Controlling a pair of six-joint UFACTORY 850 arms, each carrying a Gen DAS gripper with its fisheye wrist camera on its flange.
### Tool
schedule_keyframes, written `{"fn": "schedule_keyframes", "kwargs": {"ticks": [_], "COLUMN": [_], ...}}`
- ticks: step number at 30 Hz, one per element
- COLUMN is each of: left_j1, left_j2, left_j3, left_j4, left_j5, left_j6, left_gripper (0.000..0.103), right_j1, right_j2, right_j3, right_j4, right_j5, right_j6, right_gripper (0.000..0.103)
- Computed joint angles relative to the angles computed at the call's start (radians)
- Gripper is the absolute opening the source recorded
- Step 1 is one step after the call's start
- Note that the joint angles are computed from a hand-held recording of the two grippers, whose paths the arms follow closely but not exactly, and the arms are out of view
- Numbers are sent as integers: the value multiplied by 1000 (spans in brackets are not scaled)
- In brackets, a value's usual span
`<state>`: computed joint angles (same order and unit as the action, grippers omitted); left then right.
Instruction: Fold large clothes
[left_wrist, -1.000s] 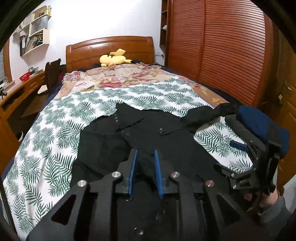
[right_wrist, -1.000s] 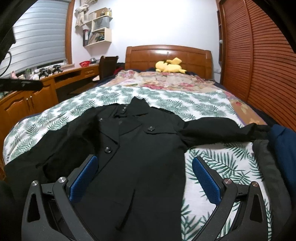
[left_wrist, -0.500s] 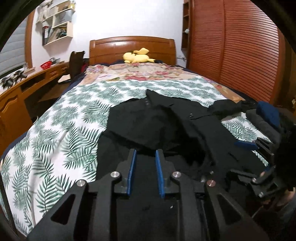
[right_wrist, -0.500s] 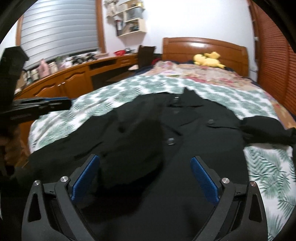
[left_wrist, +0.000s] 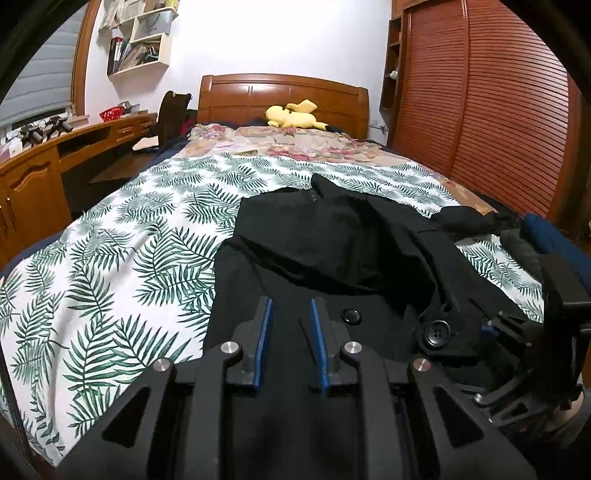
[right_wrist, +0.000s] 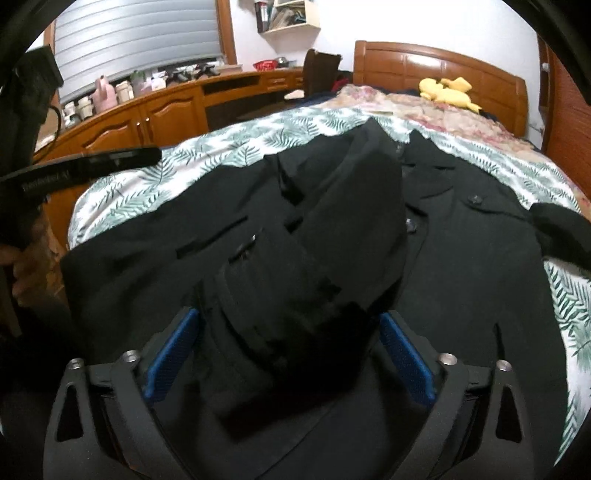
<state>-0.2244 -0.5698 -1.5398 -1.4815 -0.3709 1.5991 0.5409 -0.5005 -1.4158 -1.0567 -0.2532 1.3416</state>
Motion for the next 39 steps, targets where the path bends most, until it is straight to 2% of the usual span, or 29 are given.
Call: {"fn": "schedule_keyframes", "kwargs": {"ticks": [1, 2, 3, 5, 6, 8, 12, 16, 19, 20, 21, 22, 24, 26, 31, 34, 36, 38, 39], "left_j1": [-1, -2, -4, -8, -12, -16, -18, -24, -28, -31, -33, -37, -42, -48, -62, -72, -82, -89, -92], "left_j2": [1, -1, -2, -1, 1, 5, 17, 31, 37, 37, 38, 38, 39, 41, 41, 42, 44, 45, 45], "left_j3": [2, 0, -1, 0, 5, 11, 28, 46, 54, 54, 54, 54, 56, 60, 56, 53, 50, 47, 43], "left_j4": [-8, -2, 3, 3, -11, -42, -109, -188, -216, -215, -214, -213, -210, -211, -172, -151, -142, -125, -109], "left_j5": [3, 5, 6, 11, 15, 16, -14, -23, -23, -22, -19, -15, -11, -9, -15, -10, 0, 4, 3], "left_j6": [12, 6, 1, 1, 22, 63, 133, 207, 240, 242, 243, 244, 250, 256, 225, 214, 215, 205, 194], "left_gripper": [18, 19, 19, 19, 19, 19, 20, 21, 22, 22, 23, 23, 23, 23, 24, 24, 24, 24, 24], "right_j1": [-2, -3, -5, -3, -4, -11, -46, -80, -91, -87, -84, -82, -85, -100, -116, -125, -141, -159, -165], "right_j2": [0, 3, 6, 19, 30, 61, 150, 221, 245, 248, 251, 253, 267, 279, 292, 264, 246, 218, 204], "right_j3": [4, 11, 15, 28, 39, 64, 138, 200, 219, 222, 224, 225, 240, 254, 276, 261, 252, 232, 221], "right_j4": [13, 21, 29, -22, -72, -168, -372, -433, -407, -395, -382, -381, -385, -399, -456, -422, -379, -237, -166], "right_j5": [5, 13, 18, 15, 13, 11, -11, -74, -148, -193, -256, -295, -357, -375, -306, -259, -227, -213, -222], "right_j6": [-17, -30, -48, -12, 32, 120, 361, 477, 450, 435, 424, 423, 440, 460, 527, 491, 452, 317, 250], "right_gripper": [83, 73, 54, 32, 24, 22, 21, 25, 32, 40, 52, 57, 61, 61, 61, 61, 59, 48, 47]}}
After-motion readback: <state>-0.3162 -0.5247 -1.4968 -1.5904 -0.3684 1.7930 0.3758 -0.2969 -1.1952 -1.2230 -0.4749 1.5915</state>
